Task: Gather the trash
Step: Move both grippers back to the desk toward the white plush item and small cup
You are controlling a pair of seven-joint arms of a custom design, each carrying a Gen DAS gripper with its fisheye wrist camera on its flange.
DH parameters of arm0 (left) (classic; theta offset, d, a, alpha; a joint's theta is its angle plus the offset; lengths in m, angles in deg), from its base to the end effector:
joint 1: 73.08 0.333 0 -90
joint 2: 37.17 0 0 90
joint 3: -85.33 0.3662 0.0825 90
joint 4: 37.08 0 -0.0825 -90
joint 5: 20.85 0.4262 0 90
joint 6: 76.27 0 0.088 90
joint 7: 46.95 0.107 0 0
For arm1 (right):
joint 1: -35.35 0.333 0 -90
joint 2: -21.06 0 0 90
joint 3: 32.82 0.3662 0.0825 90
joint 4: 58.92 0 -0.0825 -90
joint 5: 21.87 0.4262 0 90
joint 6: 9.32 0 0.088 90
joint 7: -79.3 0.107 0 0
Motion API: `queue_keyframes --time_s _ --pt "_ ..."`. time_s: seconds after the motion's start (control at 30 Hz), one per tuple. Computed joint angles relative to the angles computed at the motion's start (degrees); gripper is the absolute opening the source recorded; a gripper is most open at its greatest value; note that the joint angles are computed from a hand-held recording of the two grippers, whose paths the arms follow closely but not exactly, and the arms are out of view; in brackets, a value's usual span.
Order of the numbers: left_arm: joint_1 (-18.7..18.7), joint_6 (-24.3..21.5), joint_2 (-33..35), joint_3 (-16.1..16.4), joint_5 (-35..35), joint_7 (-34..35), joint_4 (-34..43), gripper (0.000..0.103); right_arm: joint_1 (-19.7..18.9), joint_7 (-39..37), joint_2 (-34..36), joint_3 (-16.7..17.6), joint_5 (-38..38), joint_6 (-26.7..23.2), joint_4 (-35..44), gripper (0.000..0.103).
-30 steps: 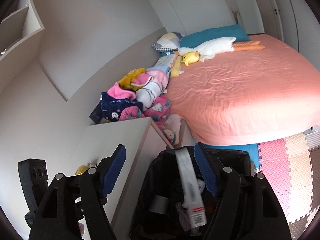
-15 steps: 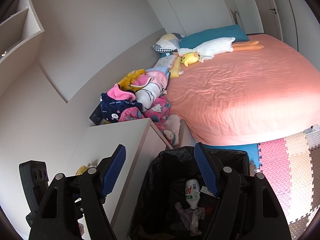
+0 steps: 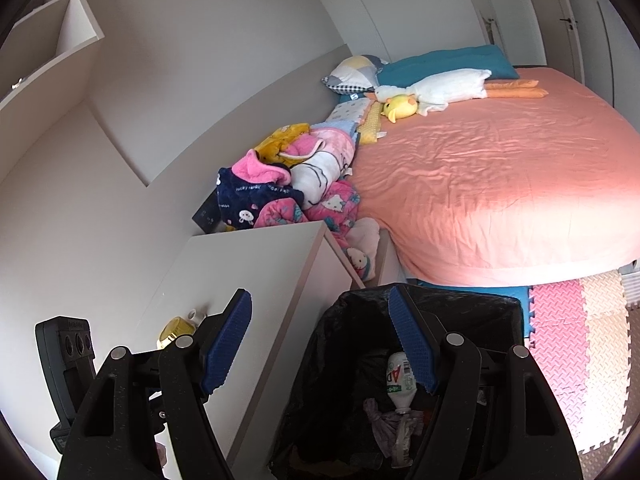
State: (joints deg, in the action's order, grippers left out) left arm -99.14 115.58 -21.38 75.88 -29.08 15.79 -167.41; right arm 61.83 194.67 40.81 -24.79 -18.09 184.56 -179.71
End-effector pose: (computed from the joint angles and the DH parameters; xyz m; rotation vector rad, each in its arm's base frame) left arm 0.5179 -0.3452 0.3443 -2.0062 1.9391 -1.1647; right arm 0.5639 0.3693 0.3814 -1.6108 1.5237 -0.2261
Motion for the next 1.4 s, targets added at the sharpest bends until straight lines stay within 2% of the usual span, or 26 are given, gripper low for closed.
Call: queue_keyframes --time_s 0.27,0.47,0.73,0.87,1.07,1.4 --pt "-4.7 1.0 -2.5 5.2 -5.3 1.4 -3.7 0.096 -3.0 0.0 2.5 4.8 -3.3 -1.8 3.3 0.072" --pt "-10.2 1.8 -4.3 10.3 -13.2 6.4 -6.2 0.096 -4.4 -0.8 5.0 7.8 -5.0 -3.5 6.4 0.072" --pt "-19.3 3.2 -6.4 17.2 -31.5 18.9 -8.3 0.096 -5.6 -3.8 8.6 11.7 -6.0 -6.6 11.5 0.072" --pt "-21.6 4.5 -7.3 18.4 -40.5 25.3 -9.2 0.096 -6.0 -6.2 10.4 13.7 -5.7 -8.2 13.9 0.072" --pt "-21.3 6.8 -8.4 17.0 -50.5 31.9 -10.6 0.096 -5.8 -10.4 12.9 15.8 -4.3 -10.8 17.2 0.072" --pt "-15.1 8.0 -8.9 11.4 -56.7 35.5 -11.4 0.096 -3.3 -16.6 16.5 15.7 0.1 -16.1 23.3 0.072"
